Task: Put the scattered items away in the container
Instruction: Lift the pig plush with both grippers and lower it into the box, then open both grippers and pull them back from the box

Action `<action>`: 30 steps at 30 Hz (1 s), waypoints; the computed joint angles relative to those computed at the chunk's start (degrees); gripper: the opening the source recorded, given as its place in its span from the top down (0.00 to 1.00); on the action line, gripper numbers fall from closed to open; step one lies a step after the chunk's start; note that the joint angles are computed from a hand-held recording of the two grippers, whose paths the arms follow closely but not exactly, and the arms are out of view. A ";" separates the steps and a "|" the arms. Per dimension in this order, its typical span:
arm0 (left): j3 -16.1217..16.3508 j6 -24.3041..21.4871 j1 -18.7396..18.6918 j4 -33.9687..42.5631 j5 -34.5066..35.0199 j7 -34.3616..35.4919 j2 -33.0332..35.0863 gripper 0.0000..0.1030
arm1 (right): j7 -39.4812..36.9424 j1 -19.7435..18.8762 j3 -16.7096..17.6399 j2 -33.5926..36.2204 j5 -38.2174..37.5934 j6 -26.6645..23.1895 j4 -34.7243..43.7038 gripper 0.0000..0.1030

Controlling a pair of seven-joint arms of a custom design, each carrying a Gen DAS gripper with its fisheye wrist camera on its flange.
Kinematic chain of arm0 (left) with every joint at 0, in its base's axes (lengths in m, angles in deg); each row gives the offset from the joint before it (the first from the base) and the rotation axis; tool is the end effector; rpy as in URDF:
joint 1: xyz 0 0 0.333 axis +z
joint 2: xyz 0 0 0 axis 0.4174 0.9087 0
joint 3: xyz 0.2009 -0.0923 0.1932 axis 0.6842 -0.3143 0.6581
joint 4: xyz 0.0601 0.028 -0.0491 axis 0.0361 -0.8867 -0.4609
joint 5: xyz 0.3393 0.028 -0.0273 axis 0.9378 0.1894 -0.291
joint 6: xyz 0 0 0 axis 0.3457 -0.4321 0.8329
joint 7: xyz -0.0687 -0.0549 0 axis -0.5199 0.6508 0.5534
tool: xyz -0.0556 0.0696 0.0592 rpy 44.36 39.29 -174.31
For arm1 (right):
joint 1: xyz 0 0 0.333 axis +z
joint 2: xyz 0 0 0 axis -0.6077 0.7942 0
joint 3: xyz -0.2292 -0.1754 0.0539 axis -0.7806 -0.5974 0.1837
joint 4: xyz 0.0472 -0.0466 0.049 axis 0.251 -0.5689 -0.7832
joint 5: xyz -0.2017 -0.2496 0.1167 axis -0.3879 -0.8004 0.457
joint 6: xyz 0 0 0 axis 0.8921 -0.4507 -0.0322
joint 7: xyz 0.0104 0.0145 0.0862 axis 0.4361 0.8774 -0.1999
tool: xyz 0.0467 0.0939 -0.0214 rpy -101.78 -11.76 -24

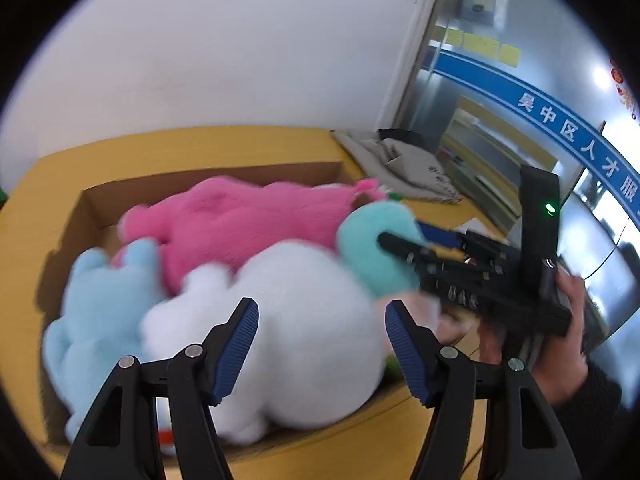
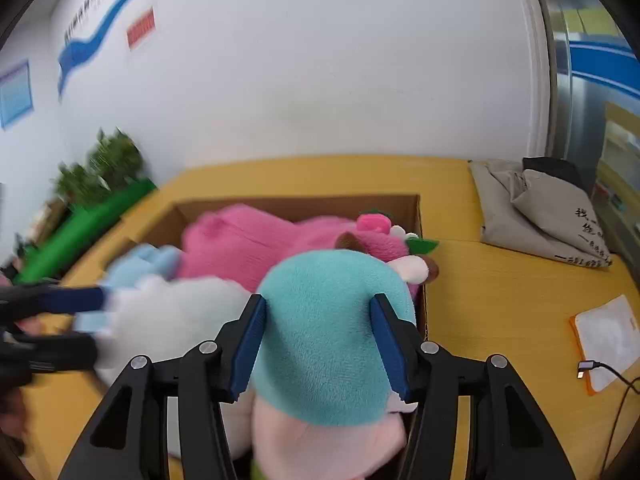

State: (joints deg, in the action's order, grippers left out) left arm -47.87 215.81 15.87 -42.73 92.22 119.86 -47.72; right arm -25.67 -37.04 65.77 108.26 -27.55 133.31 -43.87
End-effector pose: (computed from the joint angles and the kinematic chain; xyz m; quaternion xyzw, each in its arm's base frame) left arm 0.5345 -0.1844 0.5746 -0.6414 0.6570 -0.3495 0.1866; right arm 0.6829 0.1073 0.5485 -0.7596 0.4587 -0.1781 0.4252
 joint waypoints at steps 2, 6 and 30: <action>1.02 0.10 1.35 -7.33 0.85 -0.42 -4.82 0.37 | -1.41 -1.30 1.45 -1.95 3.70 2.51 -3.78 0.42; 3.92 1.27 3.48 -17.27 -9.15 4.98 -9.92 0.37 | -4.38 -2.17 0.66 -9.07 6.93 5.77 -13.38 0.25; -6.48 0.40 14.47 -28.12 2.41 -6.20 -25.98 0.36 | -6.97 8.53 -10.89 -34.49 8.44 6.70 -43.39 0.00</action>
State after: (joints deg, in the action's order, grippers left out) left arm -54.35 216.20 30.34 -70.84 94.64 113.66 -73.69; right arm -32.64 -28.51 54.89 73.77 -19.12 140.01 -87.26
